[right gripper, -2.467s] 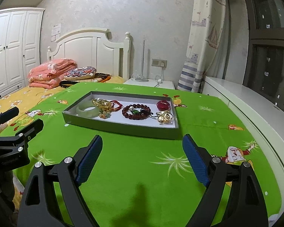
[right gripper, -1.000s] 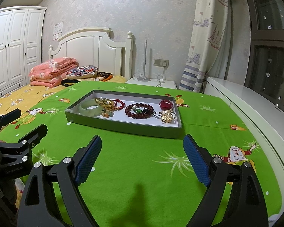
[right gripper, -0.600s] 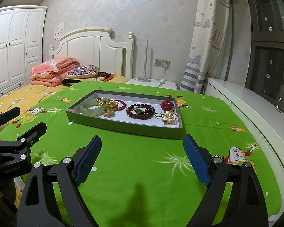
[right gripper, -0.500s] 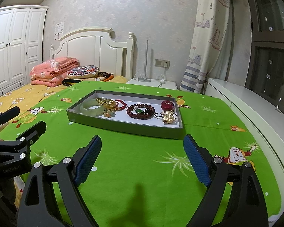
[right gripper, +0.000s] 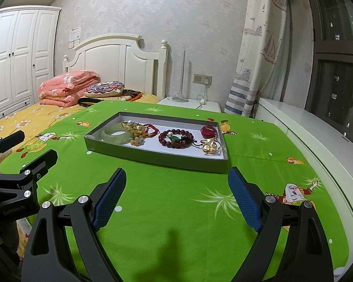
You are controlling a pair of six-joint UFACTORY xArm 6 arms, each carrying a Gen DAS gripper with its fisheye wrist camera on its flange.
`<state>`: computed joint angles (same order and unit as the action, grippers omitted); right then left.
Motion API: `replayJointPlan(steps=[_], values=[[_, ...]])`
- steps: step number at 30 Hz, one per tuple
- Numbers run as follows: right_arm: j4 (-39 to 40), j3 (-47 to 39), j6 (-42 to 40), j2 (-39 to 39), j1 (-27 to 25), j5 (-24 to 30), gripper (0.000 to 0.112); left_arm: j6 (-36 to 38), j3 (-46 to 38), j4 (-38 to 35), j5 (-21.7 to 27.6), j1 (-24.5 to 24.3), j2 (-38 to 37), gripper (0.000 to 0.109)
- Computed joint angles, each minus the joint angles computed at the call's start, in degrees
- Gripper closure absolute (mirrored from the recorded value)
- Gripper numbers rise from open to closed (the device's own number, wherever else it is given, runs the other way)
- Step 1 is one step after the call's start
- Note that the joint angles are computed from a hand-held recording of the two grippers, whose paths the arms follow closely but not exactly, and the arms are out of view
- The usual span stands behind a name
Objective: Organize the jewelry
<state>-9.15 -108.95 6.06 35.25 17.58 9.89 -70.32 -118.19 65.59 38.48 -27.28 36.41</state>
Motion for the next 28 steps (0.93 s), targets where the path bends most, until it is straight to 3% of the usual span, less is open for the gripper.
replayJointPlan(steps=[14, 17, 20, 22, 24, 26, 28], values=[[-0.07, 0.64, -0.2, -0.44, 0.17, -0.09, 0.03, -0.45, 0.57, 0.5, 0.49, -0.35, -0.32, 0.01], [0.66, 0.68, -1.02, -0.42, 0.24, -0.03, 0.03, 2.74, 0.1, -2.95, -1.15, -0.02, 0.25, 0.01], [1.78, 0.78, -2.25, -0.43, 0.34, 0.01, 0.03, -0.66, 1.2, 0.1, -1.11, -0.11, -0.21, 0.01], [2.87, 0.67, -3.26, -0.34, 0.39, 0.18, 0.03, 3.44, -0.08, -3.95, -1.75, 0.43, 0.63, 0.01], [3.55, 0.62, -4.03, -0.28, 0.39, 0.23, 0.03, 11.35, -2.81, -13.79, -1.25, 1.28, 2.14, 0.01], [4.47, 0.28, -4.92, -0.08, 0.31, 0.53, 0.03, 14.98, -5.62, -20.73, 1.9, 2.36, 3.44, 0.01], [5.66, -0.93, -5.55, 0.5, 0.04, 1.92, 0.03, 16.25, -7.69, -22.96, 4.14, 3.35, 4.44, 0.01]])
